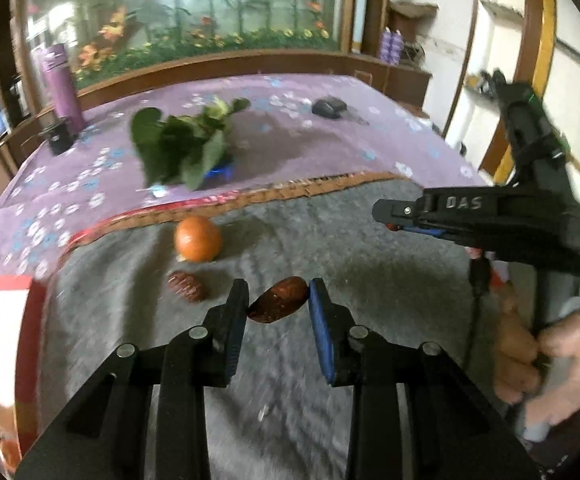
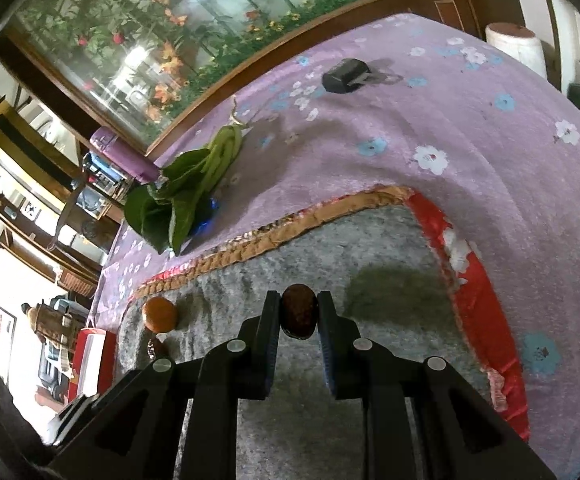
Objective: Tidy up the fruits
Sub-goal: 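Grasp another brown date with the left gripper, then carry both dates into the white tray and open both grippers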
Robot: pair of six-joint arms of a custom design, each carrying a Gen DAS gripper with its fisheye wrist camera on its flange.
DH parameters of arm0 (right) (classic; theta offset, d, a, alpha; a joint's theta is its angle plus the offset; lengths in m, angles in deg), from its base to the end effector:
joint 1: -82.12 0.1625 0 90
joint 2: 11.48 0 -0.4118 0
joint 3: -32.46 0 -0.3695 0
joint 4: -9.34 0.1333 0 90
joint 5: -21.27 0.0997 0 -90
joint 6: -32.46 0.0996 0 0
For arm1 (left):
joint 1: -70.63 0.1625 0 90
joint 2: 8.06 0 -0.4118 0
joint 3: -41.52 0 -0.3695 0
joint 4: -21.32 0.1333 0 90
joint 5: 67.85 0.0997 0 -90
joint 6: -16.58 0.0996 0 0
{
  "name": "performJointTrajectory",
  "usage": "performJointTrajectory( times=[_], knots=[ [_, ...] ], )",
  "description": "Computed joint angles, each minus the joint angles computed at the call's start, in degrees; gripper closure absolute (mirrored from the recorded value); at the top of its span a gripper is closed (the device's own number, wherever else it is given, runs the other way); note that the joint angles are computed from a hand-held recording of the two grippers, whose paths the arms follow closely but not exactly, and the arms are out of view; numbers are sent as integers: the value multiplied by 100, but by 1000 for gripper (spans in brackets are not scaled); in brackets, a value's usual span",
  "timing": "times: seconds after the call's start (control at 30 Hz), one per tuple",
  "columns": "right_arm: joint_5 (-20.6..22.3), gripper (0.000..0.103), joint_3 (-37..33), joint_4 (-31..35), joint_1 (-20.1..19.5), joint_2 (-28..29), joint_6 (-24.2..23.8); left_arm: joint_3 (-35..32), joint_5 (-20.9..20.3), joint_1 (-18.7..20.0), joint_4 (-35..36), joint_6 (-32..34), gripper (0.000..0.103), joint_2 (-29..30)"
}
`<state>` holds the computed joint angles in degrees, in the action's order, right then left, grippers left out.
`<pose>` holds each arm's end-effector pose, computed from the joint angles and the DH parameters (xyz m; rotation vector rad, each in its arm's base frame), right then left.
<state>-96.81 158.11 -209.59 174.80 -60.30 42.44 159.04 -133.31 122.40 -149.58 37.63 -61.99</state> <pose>0.1090 -0.4813 0.1373 -0.4598 -2.4526 1.2716 -0.1901 -0.5236 0.1076 1.2675 2.4097 -0.4980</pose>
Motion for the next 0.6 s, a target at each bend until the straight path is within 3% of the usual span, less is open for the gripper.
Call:
performJointTrajectory(
  times=[0.2, 0.43, 0.6],
  knots=[
    [-177, 84, -87, -558, 227, 232, -563, 465, 499, -80, -626, -121, 75, -507],
    [-690, 84, -291, -1254, 537, 585, -1238, 898, 1310, -303, -2052, 435, 75, -669],
    [-1016, 84, -404, -1490, 624, 721, -1486, 1000, 1476, -355, -2565, 661, 75, -774]
  ],
)
